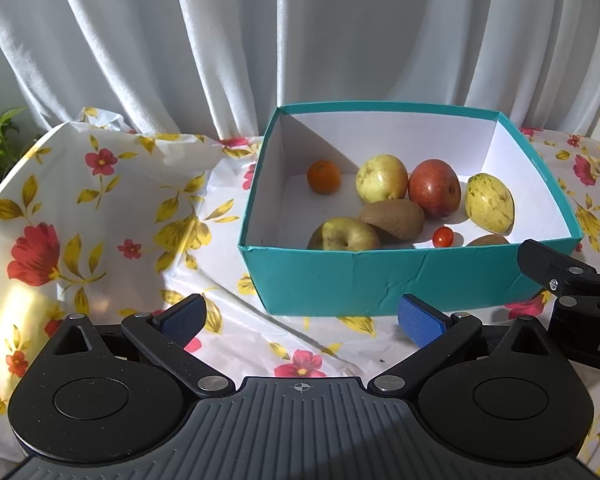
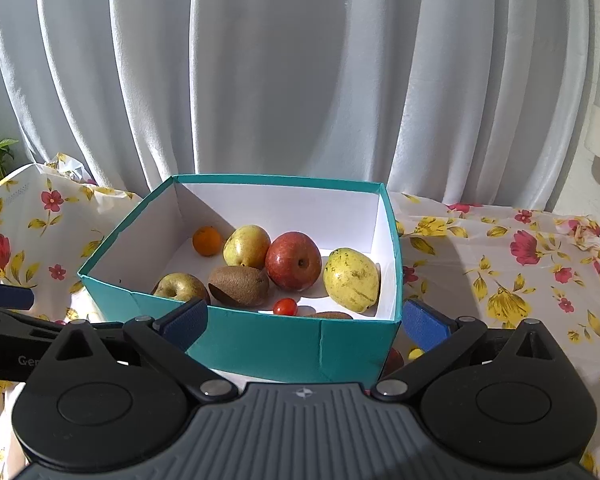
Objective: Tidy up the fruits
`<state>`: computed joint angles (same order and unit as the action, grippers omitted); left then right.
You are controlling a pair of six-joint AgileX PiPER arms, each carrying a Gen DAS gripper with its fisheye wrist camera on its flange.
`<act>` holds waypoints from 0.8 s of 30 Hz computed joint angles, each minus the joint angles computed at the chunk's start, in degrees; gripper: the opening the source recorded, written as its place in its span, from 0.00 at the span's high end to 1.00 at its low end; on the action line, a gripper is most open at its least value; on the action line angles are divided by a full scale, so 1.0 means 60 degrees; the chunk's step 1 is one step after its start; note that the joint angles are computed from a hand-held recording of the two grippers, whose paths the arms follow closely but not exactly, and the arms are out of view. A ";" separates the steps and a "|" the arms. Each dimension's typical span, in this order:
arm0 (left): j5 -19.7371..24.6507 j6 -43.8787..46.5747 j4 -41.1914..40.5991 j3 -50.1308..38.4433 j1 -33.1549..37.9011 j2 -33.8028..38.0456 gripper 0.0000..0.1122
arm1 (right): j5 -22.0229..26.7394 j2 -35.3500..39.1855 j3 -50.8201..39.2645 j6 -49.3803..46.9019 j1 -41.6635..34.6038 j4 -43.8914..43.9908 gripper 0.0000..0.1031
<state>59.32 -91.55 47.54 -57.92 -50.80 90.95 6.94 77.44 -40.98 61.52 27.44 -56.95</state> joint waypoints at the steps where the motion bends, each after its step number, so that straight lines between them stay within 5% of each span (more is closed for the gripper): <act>1: -0.0011 0.0044 -0.0030 -0.0022 0.0015 0.0012 0.08 | 0.0139 0.0015 -0.0048 -0.0097 0.0069 0.0099 0.00; 5: -0.0150 0.0196 -0.0126 -0.0067 0.0134 0.0054 0.08 | 0.0433 0.0085 -0.0247 -0.1652 0.0048 0.1751 0.00; 15: -0.0217 0.0419 -0.0332 -0.0313 0.0445 0.0267 0.08 | 0.1432 0.0251 -0.0525 -0.1455 0.0228 0.1600 0.00; 24: -0.0458 0.0949 -0.0567 -0.0581 0.0562 0.0541 0.08 | 0.2052 0.0723 -0.1044 -0.3022 0.0129 0.3236 0.00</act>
<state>56.58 -85.85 44.14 -61.41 -47.43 94.20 19.25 81.78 -47.24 43.38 28.21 -37.54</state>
